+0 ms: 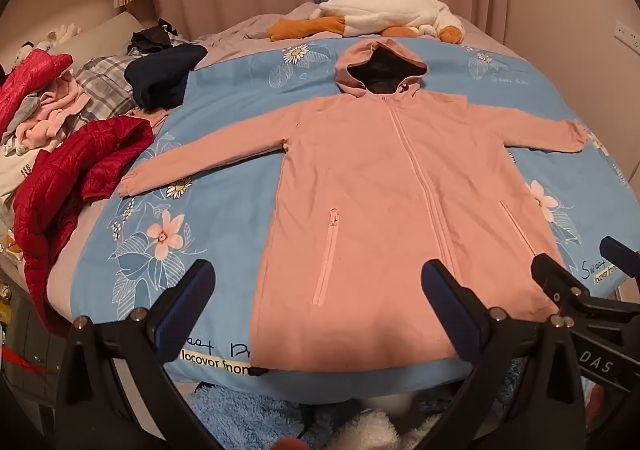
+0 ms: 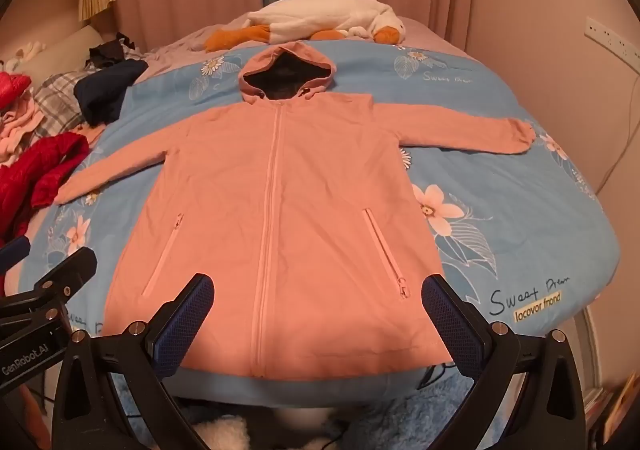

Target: Fold large clothes

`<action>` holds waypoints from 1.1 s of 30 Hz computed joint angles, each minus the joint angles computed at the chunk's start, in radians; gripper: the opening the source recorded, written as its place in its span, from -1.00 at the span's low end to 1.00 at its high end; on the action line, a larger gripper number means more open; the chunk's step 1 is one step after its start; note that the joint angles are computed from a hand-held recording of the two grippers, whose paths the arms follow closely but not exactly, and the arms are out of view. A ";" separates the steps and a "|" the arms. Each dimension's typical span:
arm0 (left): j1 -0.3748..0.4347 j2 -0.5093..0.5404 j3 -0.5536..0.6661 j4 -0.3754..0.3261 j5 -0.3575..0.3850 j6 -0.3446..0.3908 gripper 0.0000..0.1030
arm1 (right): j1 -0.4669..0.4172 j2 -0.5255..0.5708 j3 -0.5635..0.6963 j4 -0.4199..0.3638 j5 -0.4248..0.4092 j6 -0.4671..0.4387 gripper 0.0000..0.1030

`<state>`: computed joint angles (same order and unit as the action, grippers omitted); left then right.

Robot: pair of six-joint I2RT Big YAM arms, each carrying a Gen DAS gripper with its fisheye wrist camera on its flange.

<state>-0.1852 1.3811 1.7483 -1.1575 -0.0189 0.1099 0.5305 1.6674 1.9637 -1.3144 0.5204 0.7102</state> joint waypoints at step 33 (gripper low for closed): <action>0.002 0.005 -0.003 -0.012 0.006 0.013 1.00 | -0.005 0.005 0.010 -0.007 -0.014 0.006 1.00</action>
